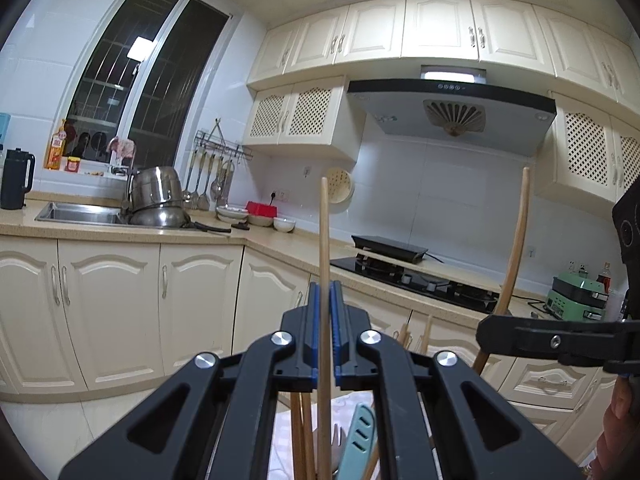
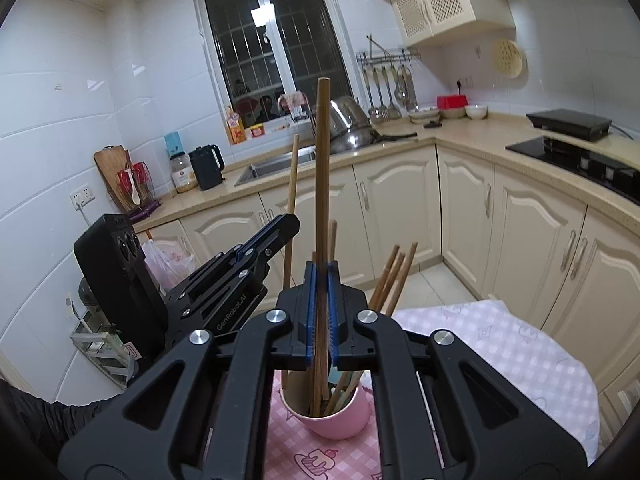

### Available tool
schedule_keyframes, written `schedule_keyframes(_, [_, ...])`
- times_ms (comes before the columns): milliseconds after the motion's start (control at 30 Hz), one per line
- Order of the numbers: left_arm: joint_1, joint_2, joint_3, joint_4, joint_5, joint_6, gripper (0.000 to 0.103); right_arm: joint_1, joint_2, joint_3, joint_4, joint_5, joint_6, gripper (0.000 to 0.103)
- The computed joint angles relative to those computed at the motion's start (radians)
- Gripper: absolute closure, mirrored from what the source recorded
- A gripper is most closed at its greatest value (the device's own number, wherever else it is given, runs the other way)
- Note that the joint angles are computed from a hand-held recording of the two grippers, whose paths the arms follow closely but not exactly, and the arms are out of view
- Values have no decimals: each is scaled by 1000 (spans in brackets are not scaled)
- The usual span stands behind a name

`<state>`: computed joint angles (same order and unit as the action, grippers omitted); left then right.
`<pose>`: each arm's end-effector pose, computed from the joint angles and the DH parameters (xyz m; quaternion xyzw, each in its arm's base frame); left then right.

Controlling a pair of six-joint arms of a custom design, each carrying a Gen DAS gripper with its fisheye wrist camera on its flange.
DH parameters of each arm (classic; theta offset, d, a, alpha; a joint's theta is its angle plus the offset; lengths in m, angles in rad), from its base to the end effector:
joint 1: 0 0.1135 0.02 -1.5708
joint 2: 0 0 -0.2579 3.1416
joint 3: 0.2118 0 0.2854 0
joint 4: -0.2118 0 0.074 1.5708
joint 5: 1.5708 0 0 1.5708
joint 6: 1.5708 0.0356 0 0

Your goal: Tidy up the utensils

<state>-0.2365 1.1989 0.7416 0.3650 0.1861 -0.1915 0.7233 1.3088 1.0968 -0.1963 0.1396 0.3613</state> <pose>0.3014 -0.0794 0.2744 0.0791 0.7342 -0.2096 0.6409 0.2573 0.2206 0.3192 -0.1124 0.8270 0.2328 0.4992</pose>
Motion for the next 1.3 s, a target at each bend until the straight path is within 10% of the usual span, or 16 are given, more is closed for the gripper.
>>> schedule_keyframes(167, [2,7,-6,-35,16,10,89,-20,40,13,-24,-40,37,92])
schedule_keyframes(267, [1,-54,-47,-39,-20,9,39,-29,5,-44,21,-24,90,25])
schedule_keyframes(467, [17,-198,-69,-173,-26,36,10,-21,-74,-124,52,34,166,8])
schedule_keyframes(967, [-135,-665,-11,-829,-331,114,4,229,-274,-187,-121,388,272,6])
schedule_keyframes(1300, [-623,-901,63,-1240,-843,-64,4,624,-285,-125,-428,870,469,6])
